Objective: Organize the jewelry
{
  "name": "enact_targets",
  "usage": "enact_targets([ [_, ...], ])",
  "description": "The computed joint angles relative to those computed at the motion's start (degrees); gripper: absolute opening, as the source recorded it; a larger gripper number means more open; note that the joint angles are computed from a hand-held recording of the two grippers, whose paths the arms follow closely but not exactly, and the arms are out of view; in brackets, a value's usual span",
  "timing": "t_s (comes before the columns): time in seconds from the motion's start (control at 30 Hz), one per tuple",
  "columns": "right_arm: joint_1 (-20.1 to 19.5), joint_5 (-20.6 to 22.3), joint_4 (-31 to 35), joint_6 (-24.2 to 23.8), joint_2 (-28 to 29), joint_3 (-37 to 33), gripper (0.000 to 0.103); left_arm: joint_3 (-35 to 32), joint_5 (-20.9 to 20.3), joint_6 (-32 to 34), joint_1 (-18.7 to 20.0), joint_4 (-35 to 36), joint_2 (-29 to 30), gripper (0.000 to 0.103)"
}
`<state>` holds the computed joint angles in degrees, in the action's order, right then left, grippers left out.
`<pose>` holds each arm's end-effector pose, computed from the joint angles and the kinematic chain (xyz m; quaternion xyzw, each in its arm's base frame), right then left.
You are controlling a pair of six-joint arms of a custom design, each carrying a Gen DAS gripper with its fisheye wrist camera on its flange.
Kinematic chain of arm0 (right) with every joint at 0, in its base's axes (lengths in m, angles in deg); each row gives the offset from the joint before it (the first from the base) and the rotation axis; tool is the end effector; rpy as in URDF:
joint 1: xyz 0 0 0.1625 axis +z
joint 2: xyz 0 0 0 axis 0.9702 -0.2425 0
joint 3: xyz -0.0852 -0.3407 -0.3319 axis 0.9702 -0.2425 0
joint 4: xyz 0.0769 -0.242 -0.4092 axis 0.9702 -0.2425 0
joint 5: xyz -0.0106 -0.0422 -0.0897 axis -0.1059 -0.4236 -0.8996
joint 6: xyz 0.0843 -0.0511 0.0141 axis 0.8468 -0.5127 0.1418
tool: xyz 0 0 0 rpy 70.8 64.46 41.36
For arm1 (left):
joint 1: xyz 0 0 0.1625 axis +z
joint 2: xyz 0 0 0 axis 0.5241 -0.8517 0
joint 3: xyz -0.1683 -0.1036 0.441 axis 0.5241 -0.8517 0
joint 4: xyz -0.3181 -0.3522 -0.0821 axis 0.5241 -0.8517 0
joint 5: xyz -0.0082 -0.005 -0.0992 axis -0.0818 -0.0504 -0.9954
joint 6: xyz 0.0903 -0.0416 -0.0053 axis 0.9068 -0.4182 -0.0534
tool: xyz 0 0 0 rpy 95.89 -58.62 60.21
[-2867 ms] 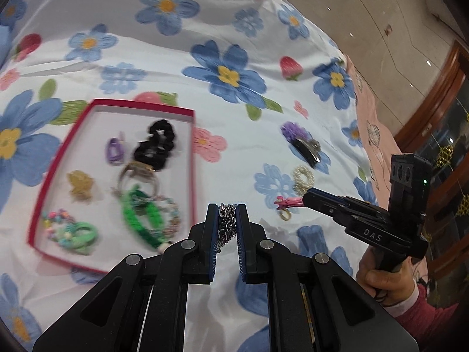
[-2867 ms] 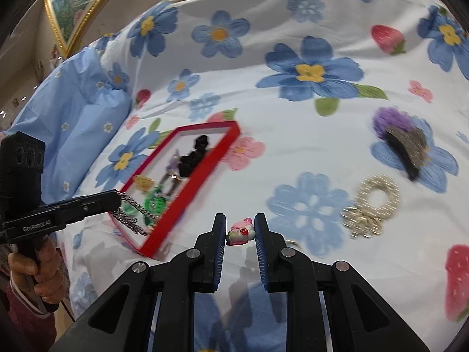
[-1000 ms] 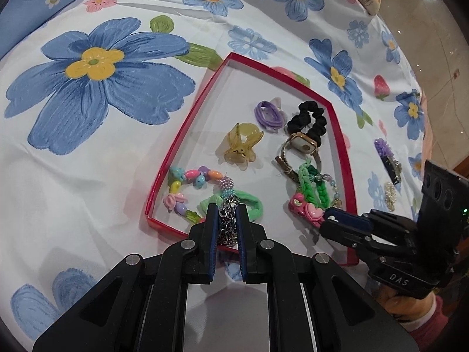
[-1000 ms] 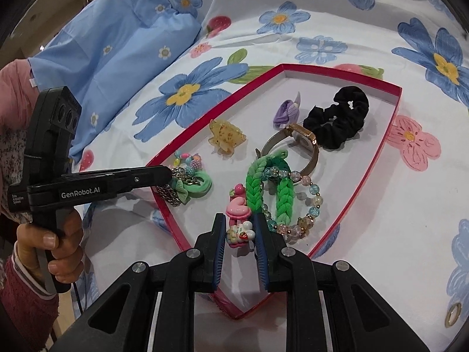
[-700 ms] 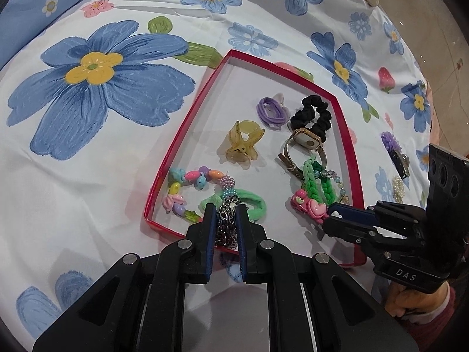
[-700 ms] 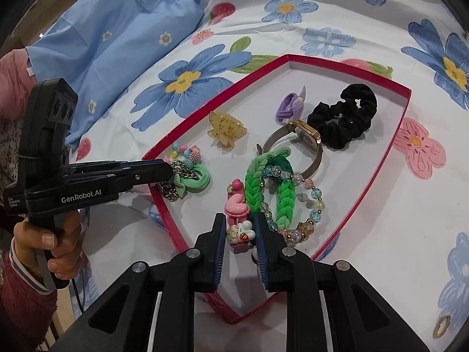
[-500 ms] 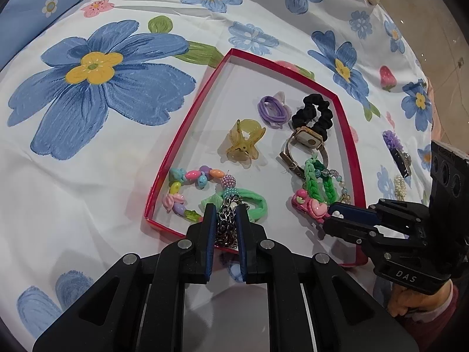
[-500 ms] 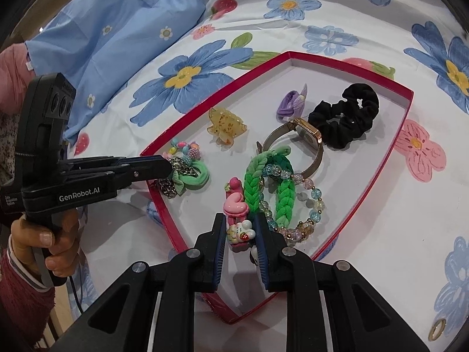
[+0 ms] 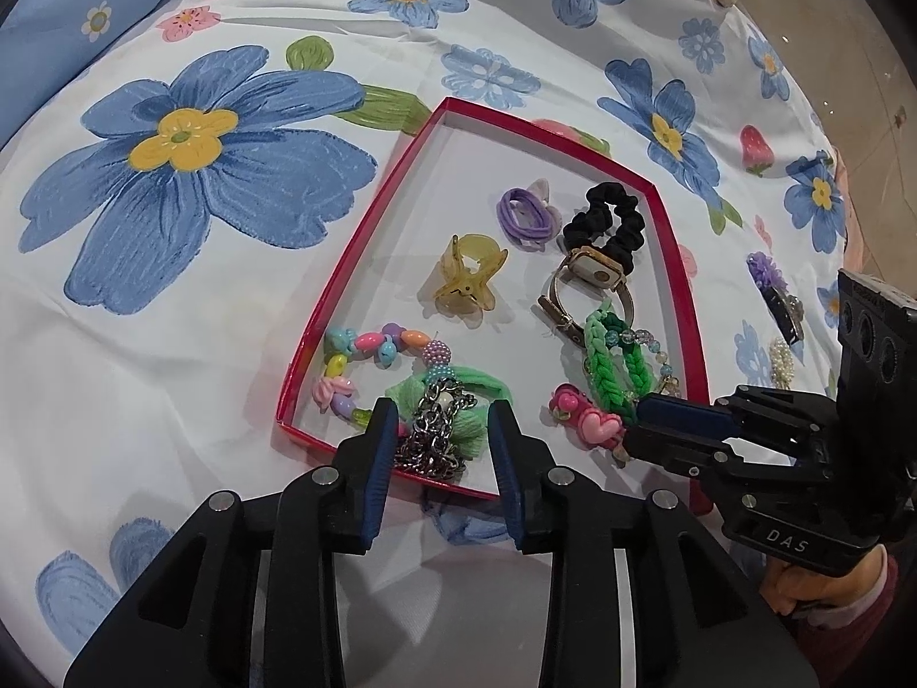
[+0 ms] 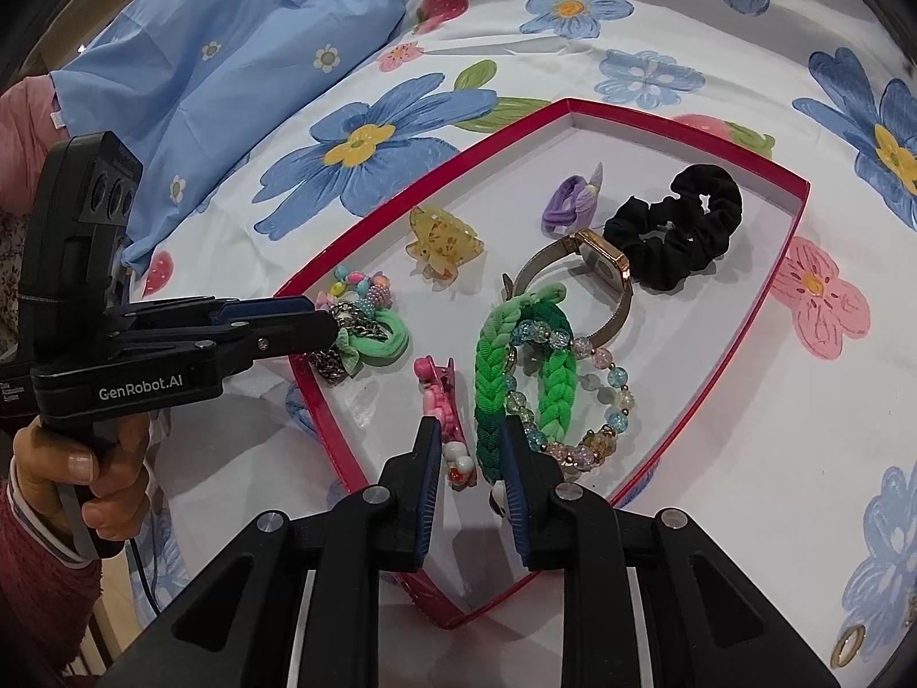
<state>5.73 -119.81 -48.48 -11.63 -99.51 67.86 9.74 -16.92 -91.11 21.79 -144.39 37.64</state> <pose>-0.0010 -0.7991 0.2623 0.3601 -0.9178 0.0720 0.1511 -0.3122 -0.7495 -0.0533 0.0355 0.9361 -0.2651 0.2283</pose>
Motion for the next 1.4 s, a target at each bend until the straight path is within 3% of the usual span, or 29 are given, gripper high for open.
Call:
enact_targets([
  [0.27,-0.3,1.5,0.2,0.8,-0.6,0.2,0.026,1.5,0.4,-0.3,-0.8,-3.3,-0.9,0.043],
  [0.37,-1.0,4.8,-0.2,1.7,-2.0,1.0,0.035,2.9,1.0,-0.9,-1.4,-6.0,-1.6,0.057],
  [0.47,-2.0,9.1,-1.2,3.5,-3.9,2.1,0.044,3.9,1.1,-1.3,-1.8,-8.0,-2.2,0.065],
  [0.73,-4.8,17.7,-3.5,8.7,-7.1,4.3,0.048,7.6,5.4,-4.2,-4.1,-14.3,-3.0,0.087],
  [0.83,-5.9,20.5,-5.7,10.6,-8.4,5.9,0.054,8.8,5.3,-4.5,-4.8,-16.5,-3.1,0.087],
  [1.1,-7.1,24.4,-12.1,11.4,-11.7,10.8,0.075,10.8,8.1,-7.6,-7.0,-14.2,-3.2,0.088],
  [1.4,-6.4,22.6,-20.3,8.1,-14.8,15.4,0.081,11.3,16.5,-7.7,-10.8,-9.2,-3.5,0.094],
])
